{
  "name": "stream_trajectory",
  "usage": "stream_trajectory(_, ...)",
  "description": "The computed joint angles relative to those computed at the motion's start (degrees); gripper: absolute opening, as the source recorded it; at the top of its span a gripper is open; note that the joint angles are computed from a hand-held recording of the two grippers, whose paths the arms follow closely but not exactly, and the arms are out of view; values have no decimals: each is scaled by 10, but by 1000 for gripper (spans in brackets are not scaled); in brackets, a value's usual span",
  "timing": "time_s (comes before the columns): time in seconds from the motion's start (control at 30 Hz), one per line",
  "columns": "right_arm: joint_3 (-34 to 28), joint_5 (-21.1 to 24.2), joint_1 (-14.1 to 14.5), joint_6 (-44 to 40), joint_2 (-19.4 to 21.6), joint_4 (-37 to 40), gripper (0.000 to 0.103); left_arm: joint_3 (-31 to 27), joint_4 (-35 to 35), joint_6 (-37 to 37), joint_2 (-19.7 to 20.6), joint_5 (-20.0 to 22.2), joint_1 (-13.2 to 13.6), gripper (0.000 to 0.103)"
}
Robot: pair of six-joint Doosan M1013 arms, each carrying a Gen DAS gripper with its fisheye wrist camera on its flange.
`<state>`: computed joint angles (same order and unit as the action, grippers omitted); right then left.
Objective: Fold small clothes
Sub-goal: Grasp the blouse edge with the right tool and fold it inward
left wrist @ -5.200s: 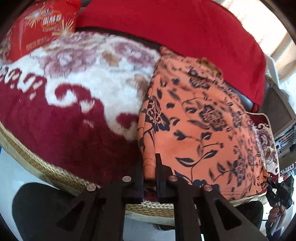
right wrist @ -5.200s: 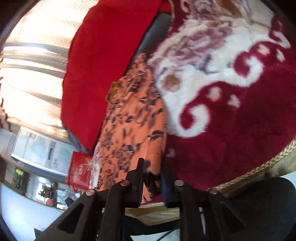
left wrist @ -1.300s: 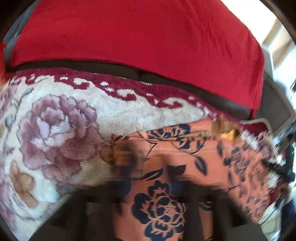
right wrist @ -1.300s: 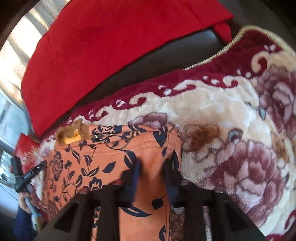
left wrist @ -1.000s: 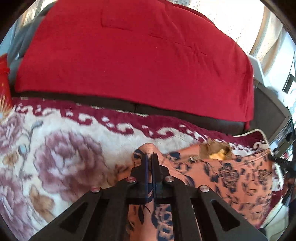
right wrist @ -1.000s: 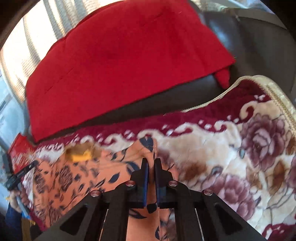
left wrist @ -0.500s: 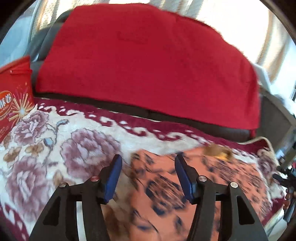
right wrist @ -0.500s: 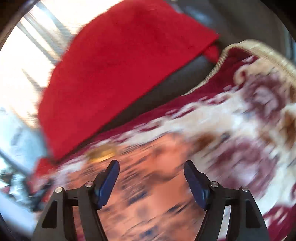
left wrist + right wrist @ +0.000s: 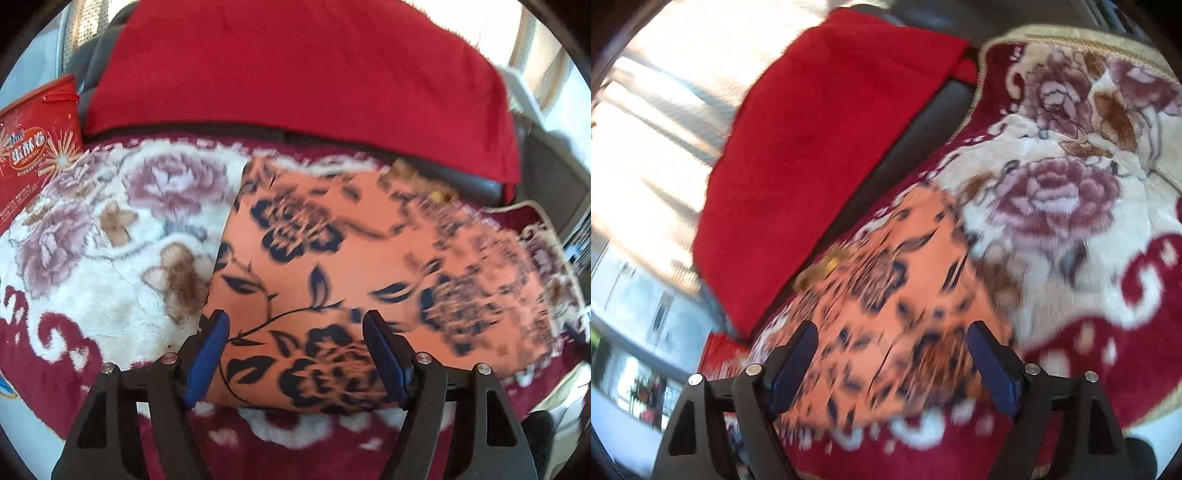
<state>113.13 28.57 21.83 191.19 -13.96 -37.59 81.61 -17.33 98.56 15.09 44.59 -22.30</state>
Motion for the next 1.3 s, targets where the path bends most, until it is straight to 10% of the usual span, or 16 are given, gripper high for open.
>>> stream_trajectory(0.17,52,-48,45,165,-7,-45,88,21,-48,20,-22,-17,-5,77)
stream_trajectory(0.53,93,-110,-4,556,4,-313,86,5,-12,-22,-19,-13,-59,77)
stream_trajectory(0.6,86,-89,-8,502,8,-269,71,-3,0,-35,-12,-10,-68,77)
stream_trajectory(0.7,76,-95,-33,342,14,-128,17,-20,20,-53,1,-5,-81,77)
stream_trajectory(0.83,21,30,-2,173,23,-84,11,-33,34,-48,7,-17,-93,77)
stream_trajectory(0.93,-1,103,20,118,32,-86,14,-37,65,-48,16,-32,-106,77)
stream_trajectory(1.1,85,-70,-17,309,3,-147,35,-51,187,-57,48,-6,-134,79)
stream_trajectory(1.17,94,-83,-15,359,-8,-204,78,-65,143,-36,49,15,-128,79)
stream_trajectory(1.3,101,-126,-21,427,-19,-269,82,-65,102,-49,41,-10,-117,80)
